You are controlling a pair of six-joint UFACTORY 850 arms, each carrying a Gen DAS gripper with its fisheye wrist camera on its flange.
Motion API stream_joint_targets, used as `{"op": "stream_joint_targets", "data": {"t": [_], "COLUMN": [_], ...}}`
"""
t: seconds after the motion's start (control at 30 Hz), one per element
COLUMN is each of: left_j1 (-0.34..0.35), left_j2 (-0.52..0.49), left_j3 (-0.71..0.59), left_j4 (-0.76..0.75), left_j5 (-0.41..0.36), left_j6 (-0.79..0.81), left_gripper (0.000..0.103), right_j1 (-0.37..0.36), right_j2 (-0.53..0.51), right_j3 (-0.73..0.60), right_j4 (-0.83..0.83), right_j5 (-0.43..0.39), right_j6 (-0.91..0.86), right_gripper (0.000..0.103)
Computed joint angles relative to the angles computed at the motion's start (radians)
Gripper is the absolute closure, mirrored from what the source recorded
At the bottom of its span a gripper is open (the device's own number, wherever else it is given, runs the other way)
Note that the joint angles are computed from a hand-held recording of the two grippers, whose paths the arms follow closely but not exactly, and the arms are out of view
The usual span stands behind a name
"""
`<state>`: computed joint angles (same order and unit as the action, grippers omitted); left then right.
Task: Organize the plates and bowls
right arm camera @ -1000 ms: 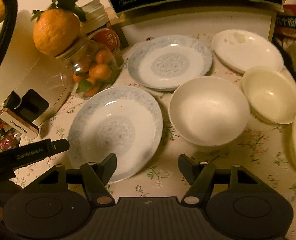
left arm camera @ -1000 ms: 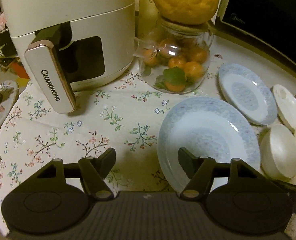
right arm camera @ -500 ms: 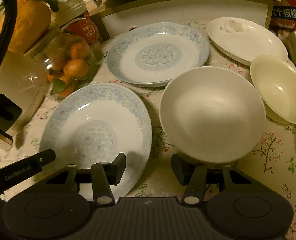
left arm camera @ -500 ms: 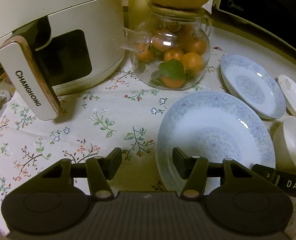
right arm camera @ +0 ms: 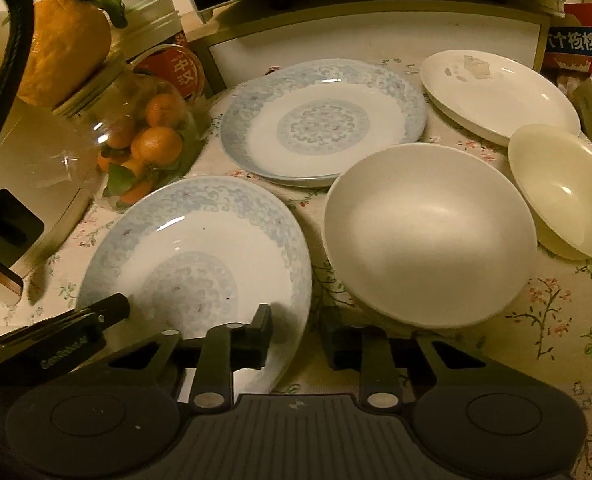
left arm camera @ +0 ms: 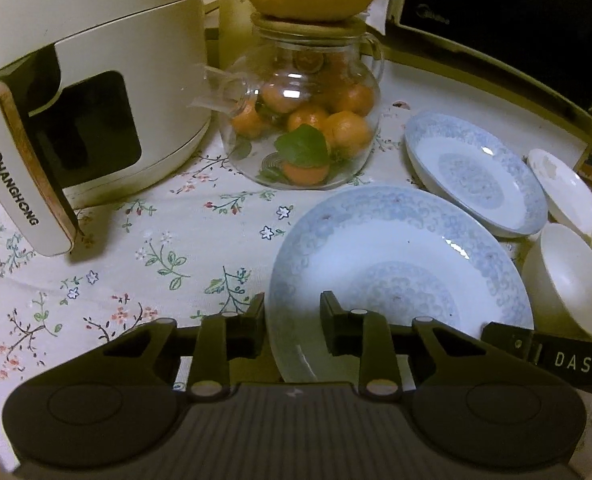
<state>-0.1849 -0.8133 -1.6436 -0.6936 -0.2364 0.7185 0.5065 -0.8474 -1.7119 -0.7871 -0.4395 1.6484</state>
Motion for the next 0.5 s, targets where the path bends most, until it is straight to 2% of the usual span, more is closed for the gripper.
{"op": "stream_joint_targets", "data": {"t": [0.07, 0.3, 0.5], "left_j1": [0.008, 0.014, 0.020], "left_j2": [-0.005, 0.003, 0.020], "left_j3": [-0.008, 0.011, 0.018], "left_j4": [-0.050, -0.178, -0.134], "left_j5": [-0.017, -0.010, -0.035], "left_j6": [0.028, 0.155, 0.098], "left_gripper": [0.083, 0.087, 0.092], "right_j1": [0.000, 0.003, 0.004], "right_j2": [0.000, 0.001, 0.011], "right_j3": [0.000, 0.005, 0.014], "right_j4": [-0.002, -0.030, -0.028], "right_j5": [0.009, 0.014, 0.009], "right_j6": [0.002, 0.030, 0.015], "right_gripper": [0.089, 0.089, 0.091]}}
